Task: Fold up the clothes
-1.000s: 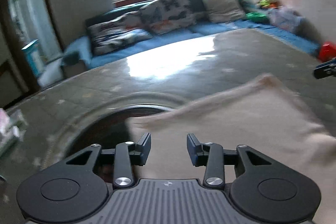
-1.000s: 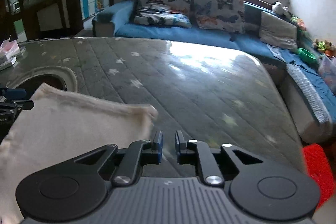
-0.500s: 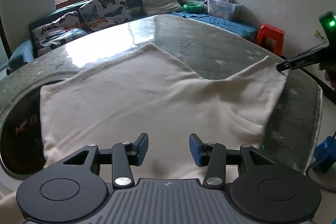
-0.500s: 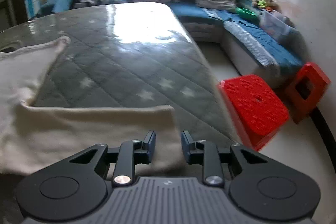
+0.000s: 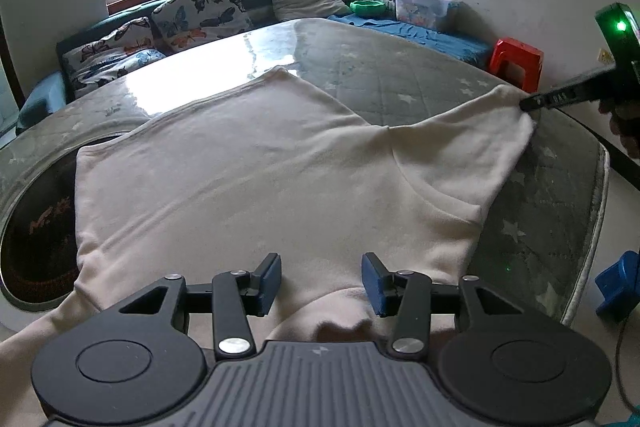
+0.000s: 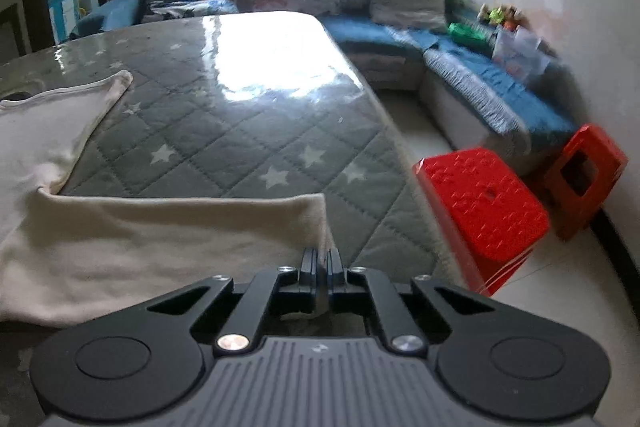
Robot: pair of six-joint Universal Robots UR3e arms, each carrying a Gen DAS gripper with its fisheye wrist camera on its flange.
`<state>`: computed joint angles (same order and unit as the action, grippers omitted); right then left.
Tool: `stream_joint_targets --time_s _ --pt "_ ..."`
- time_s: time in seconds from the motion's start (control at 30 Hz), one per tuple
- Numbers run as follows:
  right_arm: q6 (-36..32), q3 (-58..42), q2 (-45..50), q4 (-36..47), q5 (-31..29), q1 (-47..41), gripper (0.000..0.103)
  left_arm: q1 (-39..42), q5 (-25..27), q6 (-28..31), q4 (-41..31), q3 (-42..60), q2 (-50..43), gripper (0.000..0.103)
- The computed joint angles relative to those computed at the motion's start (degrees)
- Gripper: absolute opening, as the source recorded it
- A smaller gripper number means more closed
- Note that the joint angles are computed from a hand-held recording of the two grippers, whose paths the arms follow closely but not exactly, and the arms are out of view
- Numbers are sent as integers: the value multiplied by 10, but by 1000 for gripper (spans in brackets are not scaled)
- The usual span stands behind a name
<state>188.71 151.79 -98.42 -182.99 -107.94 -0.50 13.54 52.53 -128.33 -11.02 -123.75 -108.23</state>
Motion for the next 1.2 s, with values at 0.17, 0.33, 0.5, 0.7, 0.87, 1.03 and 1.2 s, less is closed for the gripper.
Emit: stream_joint_targets --time_s 0.17,0.33,0.5,0.7,0.87,1.03,1.2 --pt "0 2 41 -44 -10 -9 10 9 -7 4 10 -15 6 50" --pt "11 -18 22 -21 -39 30 17 32 -24 4 -8 -30 32 52" --pt "9 -68 21 7 -2 96 21 80 -40 -15 -24 -54 64 52" --pt "6 -174 116 -3 54 182 26 164 -55 -36 -38 -69 96 53" --pt "-15 -295 217 14 98 248 29 215 -72 -52 -50 -48 87 53" --pt "-48 -394 299 54 129 299 30 237 -44 -112 13 -17 32 53" --pt "-64 -426 327 82 156 315 33 265 23 -171 64 31 -30 54"
